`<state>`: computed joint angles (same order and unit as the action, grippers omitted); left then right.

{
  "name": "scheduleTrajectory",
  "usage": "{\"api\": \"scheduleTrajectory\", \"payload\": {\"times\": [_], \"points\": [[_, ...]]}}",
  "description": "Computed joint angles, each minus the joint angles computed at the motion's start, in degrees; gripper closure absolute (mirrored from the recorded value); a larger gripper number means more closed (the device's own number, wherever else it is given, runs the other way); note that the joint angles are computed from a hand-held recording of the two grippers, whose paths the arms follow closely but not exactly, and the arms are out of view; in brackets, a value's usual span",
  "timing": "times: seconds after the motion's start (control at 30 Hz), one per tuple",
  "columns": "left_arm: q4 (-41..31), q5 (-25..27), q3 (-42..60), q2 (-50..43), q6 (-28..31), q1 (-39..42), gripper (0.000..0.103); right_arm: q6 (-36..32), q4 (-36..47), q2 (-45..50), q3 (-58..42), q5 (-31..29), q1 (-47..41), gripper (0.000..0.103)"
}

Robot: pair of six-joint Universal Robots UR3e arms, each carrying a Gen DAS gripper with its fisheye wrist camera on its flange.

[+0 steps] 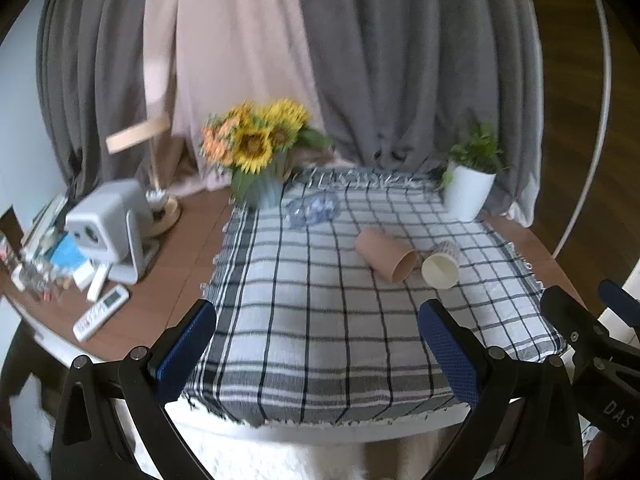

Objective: Flip cup upside down
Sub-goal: 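Move the right tool to the clear jar lying by the vase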

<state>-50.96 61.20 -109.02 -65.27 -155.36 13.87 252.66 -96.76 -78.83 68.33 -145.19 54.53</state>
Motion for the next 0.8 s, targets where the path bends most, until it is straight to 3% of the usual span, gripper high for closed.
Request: {"api": "scheduleTrajectory", "payload": {"times": [0.27,0.5,0.67,0.8], "points": [[3.4,11.3,5.4,-11.6,-12.2,-8.0,0.000,-20.9,-17.4,-3.2,7.7,12.1,-11.7,0.007],[7.7,25.1,16.7,-26.9,-26.1,-17.5,0.000,-44.3,-31.6,-2.2,11.2,31.4,-27.7,0.007],[3.9,31.1,30.3,-38.9,-38.1,-21.3,0.000,-59.3,-32.0,5.6,1.7,41.4,-36.6,0.007],[-1.5,34.9,43.6,-48.5,-46.4,-23.8,0.000,-68.8,-25.1,15.1,-13.4,49.6,-42.5,0.007]]}}
